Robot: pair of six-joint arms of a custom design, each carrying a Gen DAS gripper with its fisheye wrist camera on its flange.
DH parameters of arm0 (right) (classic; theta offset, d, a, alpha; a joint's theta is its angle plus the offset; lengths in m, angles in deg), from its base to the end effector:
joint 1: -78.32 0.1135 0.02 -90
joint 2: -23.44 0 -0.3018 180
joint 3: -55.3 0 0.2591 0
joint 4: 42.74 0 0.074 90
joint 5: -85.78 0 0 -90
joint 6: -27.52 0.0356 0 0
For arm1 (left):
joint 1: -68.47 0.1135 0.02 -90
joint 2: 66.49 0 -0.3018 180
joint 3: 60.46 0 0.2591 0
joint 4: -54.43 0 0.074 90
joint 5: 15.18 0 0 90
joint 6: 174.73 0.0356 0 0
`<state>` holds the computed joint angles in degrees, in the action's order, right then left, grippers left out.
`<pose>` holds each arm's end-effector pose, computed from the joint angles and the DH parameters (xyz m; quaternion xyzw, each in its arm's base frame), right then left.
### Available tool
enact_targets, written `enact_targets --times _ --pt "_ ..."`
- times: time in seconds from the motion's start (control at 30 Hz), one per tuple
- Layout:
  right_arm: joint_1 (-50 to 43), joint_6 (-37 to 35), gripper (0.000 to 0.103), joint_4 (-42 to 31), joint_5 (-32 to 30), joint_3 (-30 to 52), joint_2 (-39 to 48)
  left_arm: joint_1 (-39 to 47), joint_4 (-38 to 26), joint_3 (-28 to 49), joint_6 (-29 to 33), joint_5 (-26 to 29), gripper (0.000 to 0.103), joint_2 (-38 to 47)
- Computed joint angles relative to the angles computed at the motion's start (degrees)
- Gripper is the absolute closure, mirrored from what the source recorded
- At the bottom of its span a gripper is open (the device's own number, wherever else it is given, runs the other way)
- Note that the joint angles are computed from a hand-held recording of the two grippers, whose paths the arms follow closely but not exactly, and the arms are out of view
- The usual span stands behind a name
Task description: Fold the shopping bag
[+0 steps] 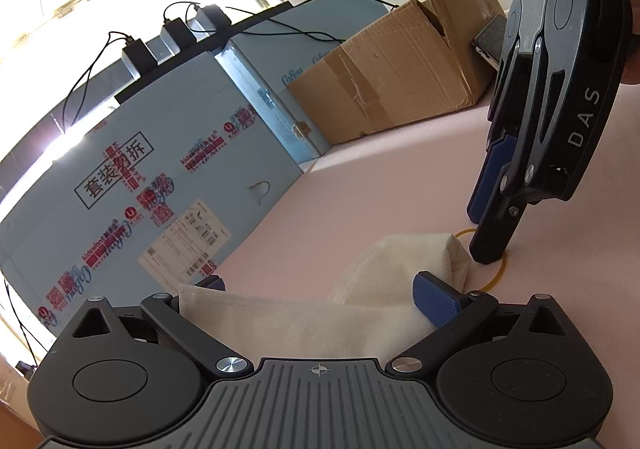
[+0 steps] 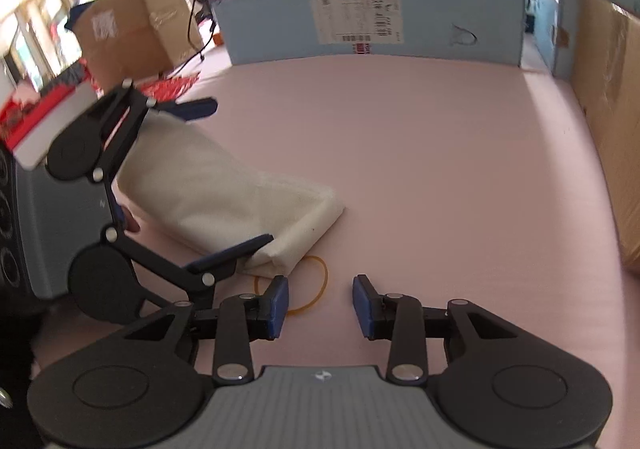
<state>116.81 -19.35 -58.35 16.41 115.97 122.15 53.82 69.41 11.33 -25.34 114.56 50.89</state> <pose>0.2687 0.1977 0.1657 0.0936 0.9317 0.0718 0.3435 0.4077 -0.1301 0.1448 0.6263 0.5509 -0.0957 0.5432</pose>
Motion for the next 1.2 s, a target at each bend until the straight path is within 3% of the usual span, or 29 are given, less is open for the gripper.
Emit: enact_targets --times 0.03,0.07,0.1,0.3,0.4,0.57,0.77,0.9,1.0,1.1,1.2 --pt "-0.85 1.18 0.1 2.92 -2.03 -1.84 -0.97 0.07 0.09 -0.21 0.11 0.1 0.002 -0.06" --pt "-2.69 3.44 0.102 8.33 -7.64 -5.01 -1.93 0.15 0.19 -0.44 0.22 0.2 0.002 -0.13" --pt "-4.36 5.81 0.102 13.51 -12.53 -7.87 -2.51 0.19 0.23 -0.58 0.25 0.25 0.002 -0.18" --pt "-5.71 15.84 0.098 26.68 -14.7 -14.82 -2.45 0.25 -0.29 -0.22 0.24 0.38 0.002 -0.08" --pt "-6.46 16.6 0.092 29.06 -16.06 -15.49 -1.94 0.26 -0.58 -0.04 0.19 0.43 0.002 -0.02" --pt "-5.06 10.15 0.069 24.87 -14.36 -11.65 -1.35 0.23 -0.5 -0.06 0.16 0.44 0.002 0.01" --pt "-0.71 -1.01 0.068 11.27 -7.08 -4.11 -0.71 0.2 -0.7 0.18 0.07 0.44 0.002 0.06" --pt "-1.82 -0.35 0.078 11.01 -8.48 -4.17 -0.78 0.21 -0.36 -0.24 0.03 0.4 0.002 -0.08" --pt "-2.1 -0.71 0.102 9.72 -7.83 -4.06 -0.74 0.15 -0.11 -0.56 -0.07 0.3 0.002 -0.19" --pt "-1.35 -1.18 0.102 10.67 -6.35 -4.8 -0.67 0.1 0.15 -0.89 -0.18 0.2 0.002 -0.3" --pt "-2.66 5.6 0.102 22.37 -8.85 -11.26 -1.58 0.09 0.13 -0.79 -0.18 0.21 0.002 -0.25"
